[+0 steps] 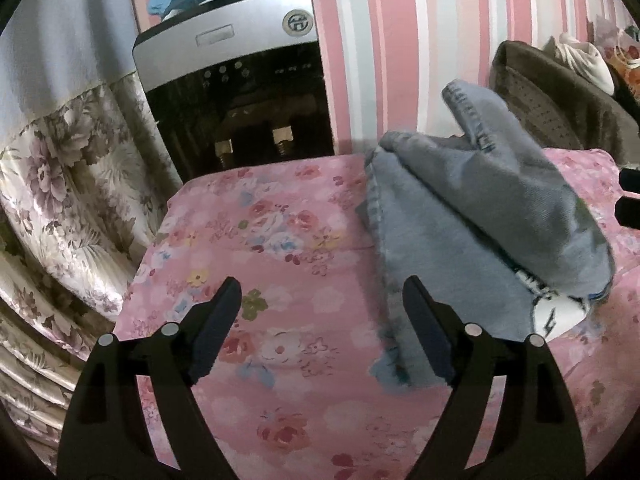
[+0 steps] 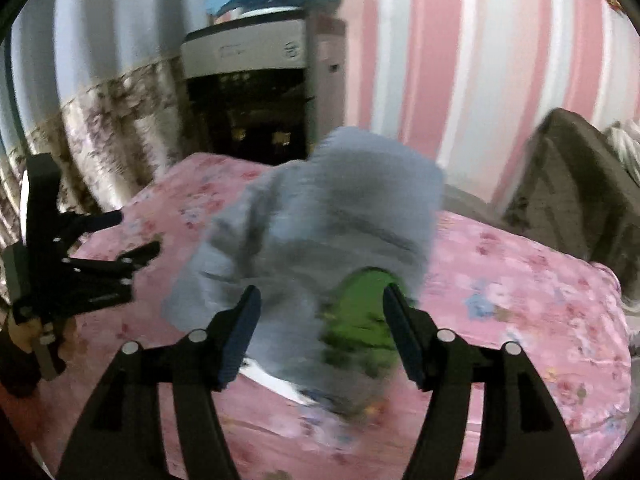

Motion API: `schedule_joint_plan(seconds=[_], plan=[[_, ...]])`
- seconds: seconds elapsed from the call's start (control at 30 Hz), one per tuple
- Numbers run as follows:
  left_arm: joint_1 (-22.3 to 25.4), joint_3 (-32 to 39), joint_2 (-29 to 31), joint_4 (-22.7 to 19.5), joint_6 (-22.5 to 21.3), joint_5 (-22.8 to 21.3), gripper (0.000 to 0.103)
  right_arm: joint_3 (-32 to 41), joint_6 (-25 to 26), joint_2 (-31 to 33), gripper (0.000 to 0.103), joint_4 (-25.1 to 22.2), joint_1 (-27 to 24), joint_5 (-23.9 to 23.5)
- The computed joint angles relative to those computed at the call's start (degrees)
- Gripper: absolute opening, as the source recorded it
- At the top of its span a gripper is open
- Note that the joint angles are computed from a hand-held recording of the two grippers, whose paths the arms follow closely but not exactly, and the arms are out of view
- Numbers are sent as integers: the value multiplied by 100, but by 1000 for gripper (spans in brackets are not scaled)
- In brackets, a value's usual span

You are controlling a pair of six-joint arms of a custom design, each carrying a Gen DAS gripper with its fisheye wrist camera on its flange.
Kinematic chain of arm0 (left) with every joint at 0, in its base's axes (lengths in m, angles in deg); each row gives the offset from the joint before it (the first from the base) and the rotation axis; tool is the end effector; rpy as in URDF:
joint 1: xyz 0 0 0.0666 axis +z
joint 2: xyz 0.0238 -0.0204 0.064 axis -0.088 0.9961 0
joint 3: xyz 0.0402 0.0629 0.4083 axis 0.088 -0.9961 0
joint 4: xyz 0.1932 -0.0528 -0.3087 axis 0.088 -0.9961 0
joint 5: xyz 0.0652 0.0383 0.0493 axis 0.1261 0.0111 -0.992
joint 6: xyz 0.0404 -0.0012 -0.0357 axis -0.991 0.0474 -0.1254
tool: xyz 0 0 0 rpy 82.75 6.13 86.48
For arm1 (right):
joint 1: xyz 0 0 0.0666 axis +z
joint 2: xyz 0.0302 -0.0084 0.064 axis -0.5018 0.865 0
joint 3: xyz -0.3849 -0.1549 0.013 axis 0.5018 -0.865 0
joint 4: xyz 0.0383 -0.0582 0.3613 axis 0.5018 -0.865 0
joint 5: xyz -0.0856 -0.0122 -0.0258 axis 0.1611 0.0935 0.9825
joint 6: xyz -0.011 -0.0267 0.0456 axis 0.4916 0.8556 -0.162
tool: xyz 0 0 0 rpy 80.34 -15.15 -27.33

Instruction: Fold large clothes

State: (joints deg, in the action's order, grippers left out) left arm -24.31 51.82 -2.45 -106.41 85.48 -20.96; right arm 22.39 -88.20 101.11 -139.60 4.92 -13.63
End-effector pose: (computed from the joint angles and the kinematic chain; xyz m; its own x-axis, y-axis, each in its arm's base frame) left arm 0.4624 -0.1534 0.4358 -0.6730 0.1876 -0.7154 0.1370 0.9822 0.1287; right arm 0.4477 0.3015 0.5160 -0.7162 -0.1218 -0.6872 -0.1826 0.9831 0.0161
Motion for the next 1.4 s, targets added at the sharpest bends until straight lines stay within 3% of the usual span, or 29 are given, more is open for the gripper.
schedule_joint_plan(seconds=[0.13,0.33,0.5,0.53,0.57,0.6,0.67,0.73,0.77,0.8,0.9,1.03,1.2,1.4], plan=[[-133,233,3,-110,139,77,86,-543,-217,-298,64,383,-288,-12],[-310,800,193,-301,515,591,90,-1181,-732,-522,64,955,-663,-528],[-717,1328,647,-547,316,481,93,-1478,-967,-540,64,1333,-851,-1112],[-779,1392,760,-619,237,423,88,-1509,-1002,-519,64,1379,-877,-1231],[-832,1459,904,-735,153,382,73,-1539,-1056,-480,63,1427,-900,-1386],[-842,1520,1033,-879,116,431,65,-1561,-1113,-443,63,1475,-902,-1500],[-754,1504,1187,-1036,175,757,36,-1617,-1285,-352,63,1637,-923,-1852],[-626,1325,1136,-851,224,1044,28,-1631,-1382,-247,63,1741,-896,-1984],[-589,1283,1111,-829,249,1053,8,-1639,-1458,-181,63,1816,-886,-2057],[-550,1274,1102,-866,285,996,7,-1647,-1556,-137,61,1878,-870,-2078],[-381,1131,999,-782,313,1291,2,-1480,-1399,-46,51,1800,-650,-1550],[-326,812,744,-600,310,1181,2,-1063,-1071,99,41,1416,-334,-1035],[-231,325,405,-427,329,1003,2,-563,-601,361,39,955,124,-254],[-401,-346,224,189,193,387,5,-892,-325,401,40,1290,323,503]])
